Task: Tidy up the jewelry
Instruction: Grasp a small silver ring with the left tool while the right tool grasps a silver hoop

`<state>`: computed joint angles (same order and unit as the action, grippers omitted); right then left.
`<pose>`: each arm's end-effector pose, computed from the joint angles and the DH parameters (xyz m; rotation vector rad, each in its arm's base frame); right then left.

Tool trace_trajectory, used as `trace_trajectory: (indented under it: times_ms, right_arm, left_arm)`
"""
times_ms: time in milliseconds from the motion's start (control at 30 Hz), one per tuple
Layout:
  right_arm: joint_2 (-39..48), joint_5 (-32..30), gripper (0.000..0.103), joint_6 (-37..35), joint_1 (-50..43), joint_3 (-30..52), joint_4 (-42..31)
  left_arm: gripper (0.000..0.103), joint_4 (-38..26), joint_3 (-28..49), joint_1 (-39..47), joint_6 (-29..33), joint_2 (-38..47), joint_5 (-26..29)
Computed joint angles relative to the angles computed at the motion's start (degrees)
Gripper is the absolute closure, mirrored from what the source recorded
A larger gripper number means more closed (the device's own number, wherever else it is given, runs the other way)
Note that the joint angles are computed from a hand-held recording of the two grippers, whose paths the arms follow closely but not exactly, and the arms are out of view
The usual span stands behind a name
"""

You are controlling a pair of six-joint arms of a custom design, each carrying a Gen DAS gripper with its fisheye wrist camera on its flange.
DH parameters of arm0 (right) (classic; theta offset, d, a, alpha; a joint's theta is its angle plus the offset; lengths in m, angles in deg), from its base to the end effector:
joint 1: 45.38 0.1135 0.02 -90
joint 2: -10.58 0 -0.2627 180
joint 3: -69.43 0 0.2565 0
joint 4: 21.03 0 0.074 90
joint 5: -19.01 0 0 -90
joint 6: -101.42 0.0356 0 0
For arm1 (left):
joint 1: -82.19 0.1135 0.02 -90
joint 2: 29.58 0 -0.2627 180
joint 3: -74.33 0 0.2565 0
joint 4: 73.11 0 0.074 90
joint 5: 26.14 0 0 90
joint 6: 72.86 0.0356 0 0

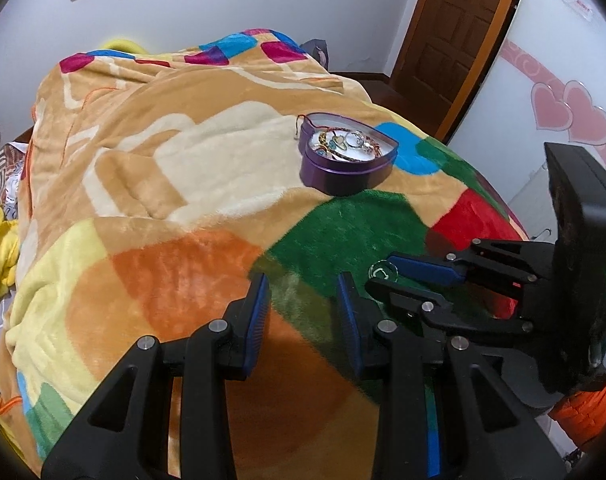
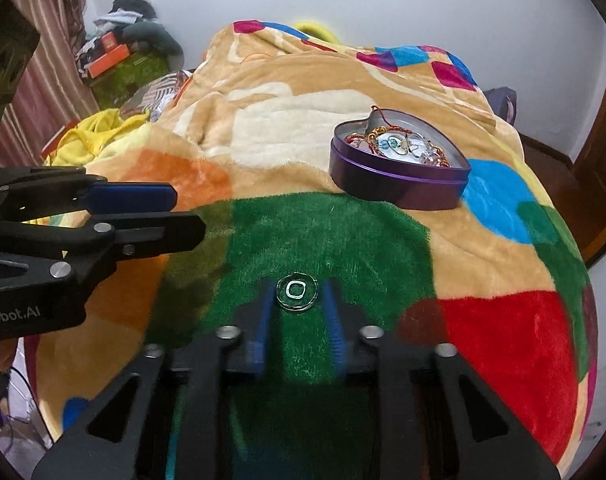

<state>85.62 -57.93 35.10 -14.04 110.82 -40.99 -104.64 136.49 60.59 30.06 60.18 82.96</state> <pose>0.2008 0.1129 0.1377 -0.0724 2.4753 0.1245 0.2760 -0.1218 0.1650 0.8829 2.4364 -0.4884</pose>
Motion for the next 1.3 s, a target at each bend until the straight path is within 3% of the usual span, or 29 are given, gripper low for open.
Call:
trace_trajectory:
  times_ms: [400,867,1300]
  right_arm:
    - [-12.0,-0.1,0.083,0.3,-4.8,-4.8,-2.4]
    - [-17.7,-0.6,0.083,-0.5,-8.2,-7.3,-5.4]
    - [-20.0,-0.3,0.083,-2.0,-9.7,-5.9,-6.5]
  left_arm:
    - [0.07,-0.4,1.7,-5.1,-1.5,3.1,-0.1]
    - [0.094,1.6,2.9,-10.9,-3.9,7.1,-3.3]
    - [0.094,1.2,3.8,-8.2,-4.1,4.0,-2.4]
